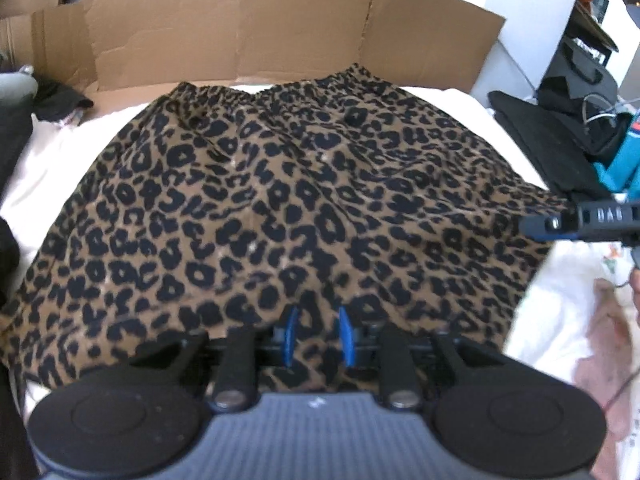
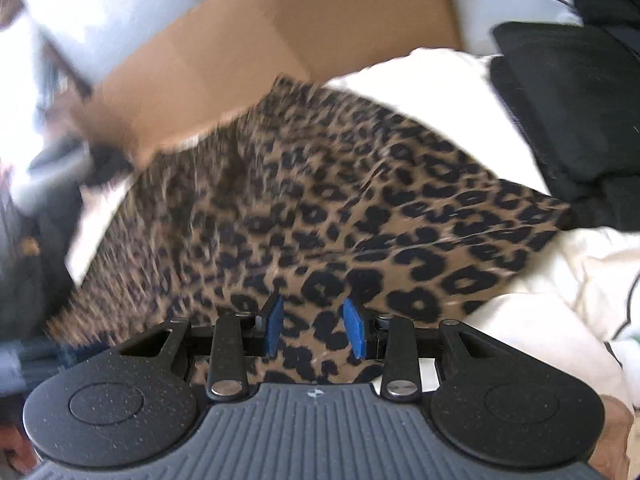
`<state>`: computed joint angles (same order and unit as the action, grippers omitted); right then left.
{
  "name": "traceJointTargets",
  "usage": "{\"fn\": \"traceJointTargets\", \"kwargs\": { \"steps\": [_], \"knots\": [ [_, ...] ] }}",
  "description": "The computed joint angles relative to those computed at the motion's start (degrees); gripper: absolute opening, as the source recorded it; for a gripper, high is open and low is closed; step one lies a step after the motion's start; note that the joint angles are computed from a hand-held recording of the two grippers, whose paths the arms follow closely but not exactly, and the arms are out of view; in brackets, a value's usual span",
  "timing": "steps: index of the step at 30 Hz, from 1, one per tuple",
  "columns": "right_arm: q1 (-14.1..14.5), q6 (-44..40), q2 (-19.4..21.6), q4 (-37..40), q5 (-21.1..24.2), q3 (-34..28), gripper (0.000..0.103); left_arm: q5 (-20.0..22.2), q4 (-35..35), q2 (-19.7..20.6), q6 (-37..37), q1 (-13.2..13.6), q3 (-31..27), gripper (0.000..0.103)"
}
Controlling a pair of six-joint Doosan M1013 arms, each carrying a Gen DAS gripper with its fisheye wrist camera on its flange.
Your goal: Fold clothes
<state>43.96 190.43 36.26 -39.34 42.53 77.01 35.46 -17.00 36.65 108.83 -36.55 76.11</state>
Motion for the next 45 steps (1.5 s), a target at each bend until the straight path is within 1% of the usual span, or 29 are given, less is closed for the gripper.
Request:
{"fn": "traceJointTargets", "kwargs": {
  "steps": [2, 3, 4, 6, 10, 12, 15, 19, 23, 27, 29, 32, 35, 38, 41, 45],
  "knots": [
    [-0.1, -4.0, 1.3, 2.0, -0.2, -1.8, 0.037, -2.3, 1.2, 0.2, -1.3, 0.1, 0.2, 0.024],
    [-0.1, -5.7, 1.8, 2.9, -0.1, -2.7, 0.037, -4.4, 1.3, 0.1, -1.1, 0.2, 0.8, 0.026],
    [-0.1, -6.8, 2.3, 3.3, 0.0, -3.4, 0.037, -5.4, 1.4, 0.3, -0.8, 0.2, 0.8, 0.028],
    [0.0, -8.7, 3.1, 3.7, 0.2, -4.7, 0.037, -5.9, 1.9, 0.8, -0.6, 0.3, 0.2, 0.028],
    [0.1, -11.5, 4.6, 3.5, 2.5, -7.2, 0.037, -4.2, -1.4, 2.0, 3.1, 0.4, -0.9, 0.028],
    [-0.1, -13.1, 5.4, 5.3, 4.0, -8.3, 0.037, -3.4, -0.4, 2.2, 3.6, 0.1, -0.7, 0.028],
    [-0.2, -15.4, 6.2, 8.6, 4.9, -9.1, 0.037, -1.4, 2.4, 2.5, 1.7, 0.1, -0.5, 0.029],
    [0.5, -18.4, 7.3, 10.4, 5.7, -10.4, 0.037, -1.5, 4.7, 1.9, 3.9, 0.5, 1.2, 0.032],
    [0.7, -20.7, 7.3, 13.3, 3.2, -10.5, 0.038, -1.2, 8.1, 0.9, 3.0, 1.0, 2.6, 0.033],
    [1.5, -24.9, 7.8, 14.7, 3.3, -11.6, 0.04, -0.5, 11.1, 0.1, 0.2, 1.5, 3.4, 0.033],
    [1.7, -26.6, 7.8, 15.8, 2.3, -11.5, 0.042, -0.1, 13.5, -0.1, -1.6, 1.6, 3.6, 0.034],
    [1.7, -30.1, 7.3, 18.7, -0.5, -10.8, 0.042, 1.2, 15.6, -0.3, -4.2, 1.7, 3.4, 0.035],
    [1.7, -31.6, 6.8, 20.2, -1.2, -10.4, 0.042, 2.7, 17.4, -0.7, -6.4, 1.8, 3.3, 0.034],
    [1.4, -32.6, 6.2, 22.0, -2.0, -9.9, 0.041, 3.7, 17.6, -1.1, -7.8, 2.0, 3.4, 0.034],
    [1.4, -33.7, 5.7, 23.0, -1.1, -10.1, 0.04, 4.1, 16.1, -1.6, -6.6, 2.6, 3.7, 0.032],
    [1.2, -34.4, 4.5, 22.9, 1.0, -10.7, 0.042, 4.3, 10.7, -2.4, -7.6, 3.9, 3.6, 0.031]
  ]
}}
